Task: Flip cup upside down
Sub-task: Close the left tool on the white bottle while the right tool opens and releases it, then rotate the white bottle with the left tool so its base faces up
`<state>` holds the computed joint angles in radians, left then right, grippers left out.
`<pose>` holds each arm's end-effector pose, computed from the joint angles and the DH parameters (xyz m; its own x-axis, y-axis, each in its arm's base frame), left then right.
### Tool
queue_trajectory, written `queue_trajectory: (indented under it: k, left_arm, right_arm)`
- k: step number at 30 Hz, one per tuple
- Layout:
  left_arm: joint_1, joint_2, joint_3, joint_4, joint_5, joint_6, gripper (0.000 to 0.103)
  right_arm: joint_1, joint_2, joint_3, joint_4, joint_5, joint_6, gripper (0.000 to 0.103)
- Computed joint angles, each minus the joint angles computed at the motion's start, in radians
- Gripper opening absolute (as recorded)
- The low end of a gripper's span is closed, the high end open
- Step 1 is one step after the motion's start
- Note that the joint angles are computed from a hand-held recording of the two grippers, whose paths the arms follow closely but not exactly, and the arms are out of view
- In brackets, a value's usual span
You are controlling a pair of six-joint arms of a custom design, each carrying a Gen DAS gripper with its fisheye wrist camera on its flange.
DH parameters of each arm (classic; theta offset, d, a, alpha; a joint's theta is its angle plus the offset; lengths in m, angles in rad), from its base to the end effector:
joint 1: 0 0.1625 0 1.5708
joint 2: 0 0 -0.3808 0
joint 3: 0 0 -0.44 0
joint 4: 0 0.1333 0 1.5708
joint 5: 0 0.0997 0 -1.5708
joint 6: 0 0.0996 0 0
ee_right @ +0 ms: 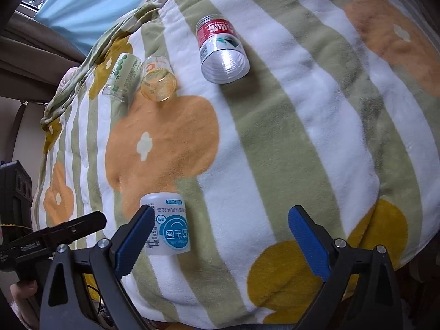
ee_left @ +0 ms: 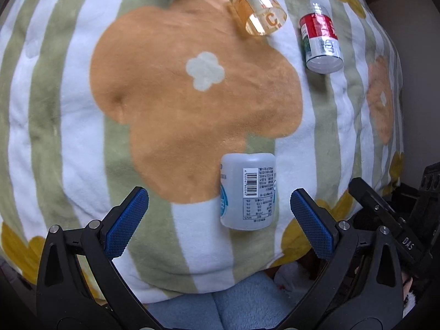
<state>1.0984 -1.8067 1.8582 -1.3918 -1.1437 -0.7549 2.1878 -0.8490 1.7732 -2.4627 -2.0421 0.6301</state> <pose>-0.0387 -0.4595 0.3991 -0.8625 -0.2310 -0.4503 -0.2032 0.9729 -0.1099 0.4268 -0.4494 0.0052 -0.9210 0.0542 0.3857 -0.0440 0.9694 -0.2413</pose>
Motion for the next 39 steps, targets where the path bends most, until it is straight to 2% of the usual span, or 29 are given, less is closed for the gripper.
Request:
queue_trajectory:
  k: [6, 9, 11, 14, 16, 21, 27, 30, 37, 39]
  left_arm:
    - [0.057, 0.162, -0.048, 0.075, -0.038, -0.017, 0.102]
    - [0.074, 0.199, -0.058, 0.070, -0.074, -0.018, 0.102]
    - [0.073, 0.222, -0.066, 0.078, -0.073, -0.023, 0.099]
    - [0.070, 0.262, -0.078, 0.093, -0.073, -0.026, 0.090]
    - [0.068, 0.284, -0.084, 0.093, -0.074, -0.026, 0.077]
    - [0.065, 0.307, -0.073, 0.052, -0.091, -0.022, 0.058]
    - [0.034, 0.295, -0.048, -0.007, -0.079, -0.036, 0.057]
    - [-0.003, 0.268, -0.024, -0.072, -0.040, -0.027, 0.057]
    - [-0.099, 0.207, 0.084, -0.271, 0.156, 0.068, 0.057]
    - [-0.108, 0.187, 0.131, -0.338, 0.184, 0.098, 0.057]
  right_arm:
    - [-0.034, -0.092, 0.079, -0.039, -0.021, 0.012, 0.097]
    - [-0.047, -0.118, 0.112, -0.074, -0.018, 0.019, 0.097]
    - [-0.057, -0.134, 0.132, -0.088, -0.008, 0.028, 0.097]
    - [-0.069, -0.148, 0.149, -0.092, 0.007, 0.045, 0.097]
    - [-0.076, -0.155, 0.157, -0.096, 0.019, 0.046, 0.097]
    - [-0.084, -0.164, 0.167, -0.101, 0.022, 0.038, 0.097]
    - [-0.098, -0.179, 0.178, -0.103, 0.027, 0.042, 0.097]
    - [-0.101, -0.183, 0.182, -0.105, 0.029, 0.039, 0.097]
    - [-0.101, -0.184, 0.187, -0.103, 0.043, 0.024, 0.097]
    - [-0.101, -0.185, 0.195, -0.108, 0.045, 0.024, 0.097]
